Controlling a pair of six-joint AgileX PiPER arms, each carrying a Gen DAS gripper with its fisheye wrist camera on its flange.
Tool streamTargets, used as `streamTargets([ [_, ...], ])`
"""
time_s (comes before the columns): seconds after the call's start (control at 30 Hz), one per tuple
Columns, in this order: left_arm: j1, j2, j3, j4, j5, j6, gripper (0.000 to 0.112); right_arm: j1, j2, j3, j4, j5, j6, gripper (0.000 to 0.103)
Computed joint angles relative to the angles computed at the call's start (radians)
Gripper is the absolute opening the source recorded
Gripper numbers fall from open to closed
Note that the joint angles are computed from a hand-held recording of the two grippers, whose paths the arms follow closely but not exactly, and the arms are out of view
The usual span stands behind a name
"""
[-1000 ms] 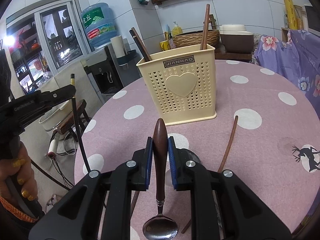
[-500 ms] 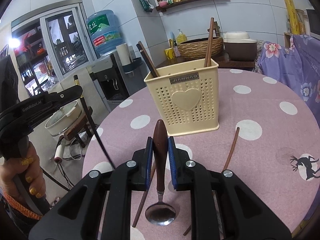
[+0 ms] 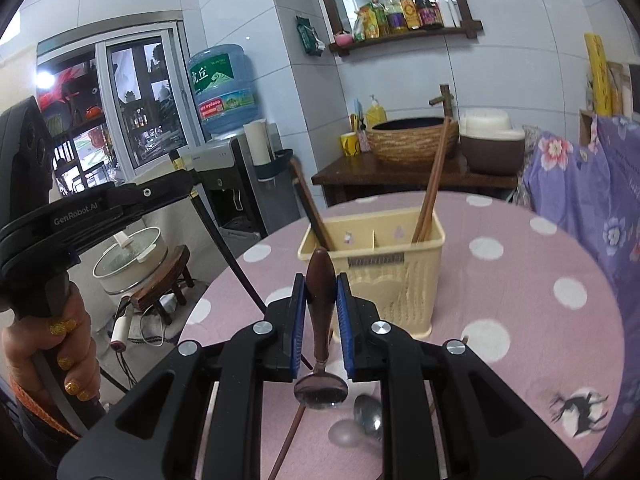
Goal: Organize utensils
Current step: 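Lift the chopstick and wooden spoon and carry both above the holder, then open both tools to drop the chopstick and wooden spoon into the holder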
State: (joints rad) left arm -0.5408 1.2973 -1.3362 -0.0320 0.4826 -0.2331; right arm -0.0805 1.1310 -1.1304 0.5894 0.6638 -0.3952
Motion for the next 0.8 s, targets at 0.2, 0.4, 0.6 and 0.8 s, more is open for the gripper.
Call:
streamTargets([
  [0.2,-0.022,0.117,-0.281,0.013,0.11,0.023,0.008,-0.053,0.144,-0.311,-0.073,0.11,0.068,0.016],
  [0.4,-0.06,0.26,-0.559,0.187,0.175,-0.097,0.008,-0.074,0.309,-0.625,-0.169,0.142,0.183,0.016],
  [0.6,-0.074,0.357,-0.563,0.282,0.16,-0.185,0.008,-0.039,0.367,-0.579,-0.27,0.027,0.247,0.016],
  [0.8,-0.069,0.368,-0.386,0.294,0.075,-0.241,0.008,-0.026,0.388,-0.418,-0.288,-0.072,0.241,0.016],
])
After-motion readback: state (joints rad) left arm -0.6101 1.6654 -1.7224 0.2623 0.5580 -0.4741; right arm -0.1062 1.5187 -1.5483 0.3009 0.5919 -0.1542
